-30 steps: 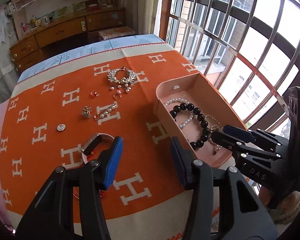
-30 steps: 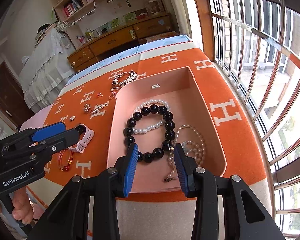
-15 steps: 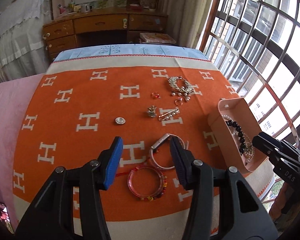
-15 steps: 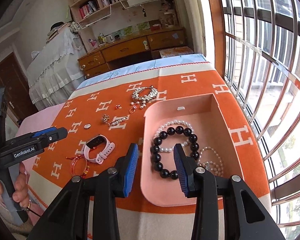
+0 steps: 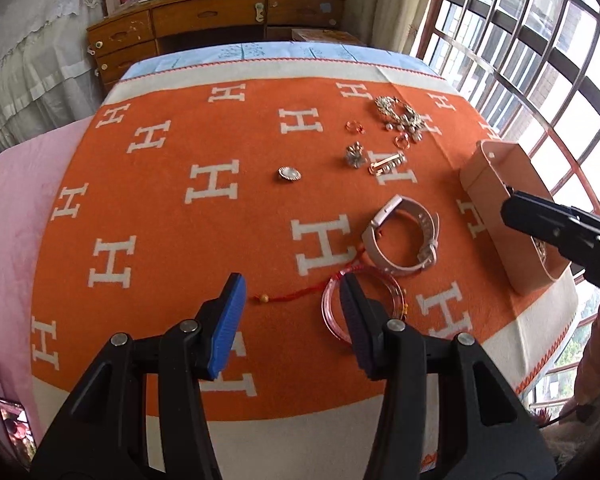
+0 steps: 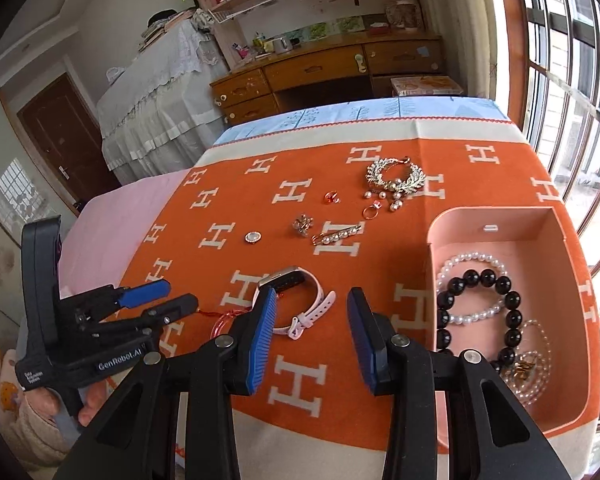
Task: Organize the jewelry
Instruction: 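Withdraw both tools from the tray toward the smartwatch and red bangle, then grasp the white smartwatch with the right tool while the left tool grasps the red bangle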
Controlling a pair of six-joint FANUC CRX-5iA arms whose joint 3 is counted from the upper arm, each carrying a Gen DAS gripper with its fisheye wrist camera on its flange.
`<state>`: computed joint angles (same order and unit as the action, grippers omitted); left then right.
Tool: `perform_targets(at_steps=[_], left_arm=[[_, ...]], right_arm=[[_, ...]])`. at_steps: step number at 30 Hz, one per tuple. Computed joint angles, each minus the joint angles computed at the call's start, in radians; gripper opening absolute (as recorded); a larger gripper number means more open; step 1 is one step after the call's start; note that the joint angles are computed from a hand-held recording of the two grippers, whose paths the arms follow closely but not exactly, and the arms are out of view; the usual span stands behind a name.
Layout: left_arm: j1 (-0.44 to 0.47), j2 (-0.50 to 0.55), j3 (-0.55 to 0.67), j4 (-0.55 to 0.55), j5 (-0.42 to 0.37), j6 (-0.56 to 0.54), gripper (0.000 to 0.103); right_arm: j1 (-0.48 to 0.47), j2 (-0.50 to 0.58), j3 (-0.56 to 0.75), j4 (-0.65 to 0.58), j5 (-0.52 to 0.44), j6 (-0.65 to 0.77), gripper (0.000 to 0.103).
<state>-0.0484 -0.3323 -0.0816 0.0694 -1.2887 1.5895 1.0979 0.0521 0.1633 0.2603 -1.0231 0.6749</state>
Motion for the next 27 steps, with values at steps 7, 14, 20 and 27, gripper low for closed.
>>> perform_targets(at_steps=[7,14,20,27], left_arm=[[-0.031,0.015,-0.032,0.039,0.015,-0.077,0.046],[-0.022,0.012,-0.036,0.046,0.009,-0.089,0.046],[0.004,0.015,-0.035,0.062,-0.036,-0.090,0.037],[0.016,0.050,-0.025,0.103,-0.088,-0.089,0.030]], right_arm=[[-0.056,0.105,0.109,-0.176,-0.056,0.037,0.037],[-0.075,0.212,0.206,-0.248,-0.128,0.052,0.037],[-0.053,0.242,0.211,-0.176,-0.129,0.041,0.032],[-0.059,0.214,0.157,-0.144,-0.075,0.006,0.011]])
